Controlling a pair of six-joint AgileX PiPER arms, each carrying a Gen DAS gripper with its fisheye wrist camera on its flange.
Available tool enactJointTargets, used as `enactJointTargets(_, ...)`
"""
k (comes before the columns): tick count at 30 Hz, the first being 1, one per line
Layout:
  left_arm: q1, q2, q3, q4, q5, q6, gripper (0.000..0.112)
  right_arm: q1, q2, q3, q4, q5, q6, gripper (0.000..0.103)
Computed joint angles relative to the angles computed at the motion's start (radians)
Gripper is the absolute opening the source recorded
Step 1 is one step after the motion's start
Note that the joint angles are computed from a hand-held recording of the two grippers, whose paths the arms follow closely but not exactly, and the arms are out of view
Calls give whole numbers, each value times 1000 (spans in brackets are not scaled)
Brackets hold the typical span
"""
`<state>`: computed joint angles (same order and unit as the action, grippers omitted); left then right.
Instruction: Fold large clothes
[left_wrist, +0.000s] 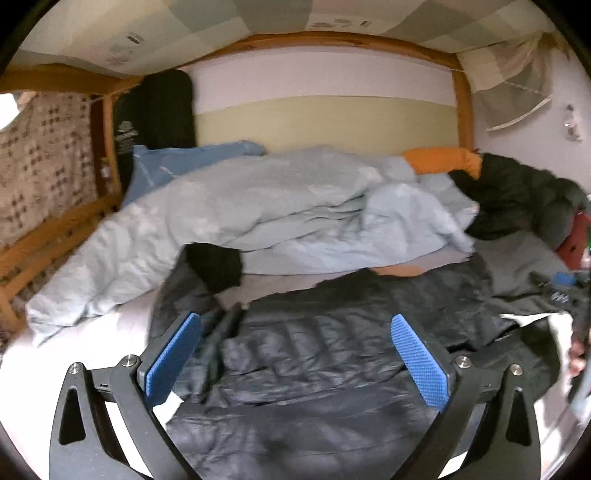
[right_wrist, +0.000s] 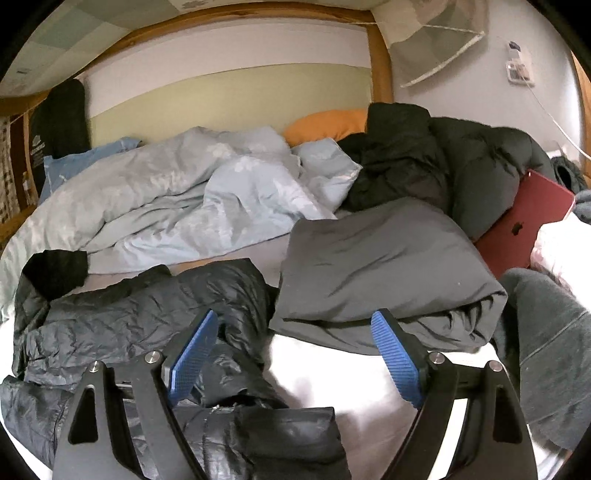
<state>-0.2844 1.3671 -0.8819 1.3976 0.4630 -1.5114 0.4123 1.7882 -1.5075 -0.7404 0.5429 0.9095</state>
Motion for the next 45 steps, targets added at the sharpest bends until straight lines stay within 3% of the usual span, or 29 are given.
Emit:
enactJointTargets(2,29,-1,20,11,-3,-32,102,8,-6,-15,20,-2,-15,87)
enactJointTargets(6,118,-38,110,10,-116,-102,102,29,5,-63,54,-5,-37,87)
enactJointTargets(7,119,-46,134,38,-113,-127,102,38,14,-77,39,0,-17,87)
enactJointTargets(12,55,-78,254,196,49,-293,102,68,54,-123,106,30,-42,87)
enactJointTargets(13,57,-92,276,214,53,-353,102,74,58,-125,106,35,-35,87)
enactJointTargets(16,106,-134,316,250,-37,-401,102,94,66,-143,101,48,-32,87)
enactJointTargets(24,-85,-190,316,226,290,-203,102,136,0,-69,-149,65,106,87)
enactJointTargets(27,-156,-244,311,201,354,-100,102,101,14,-111,-47,71,57,87)
enactJointTargets(30,-147,-256,246,88,296,48,102,98,32,-111,-101,105,184,87)
enactJointTargets(32,-79,-234,182,11,176,147,102,152,46,-120,-299,251,334,87)
enactJointTargets(34,-40,-164,93,-33,159,223,102,221,70,-121,-499,385,405,87)
enactJointTargets(36,-2,-104,16,-22,179,239,102,243,68,-90,-589,379,389,88)
enactJointTargets(42,251,-59,-112,-114,43,311,102,269,25,-63,-576,296,351,89)
enactJointTargets(45,366,24,-195,-133,78,304,102,279,41,-92,-511,283,252,89)
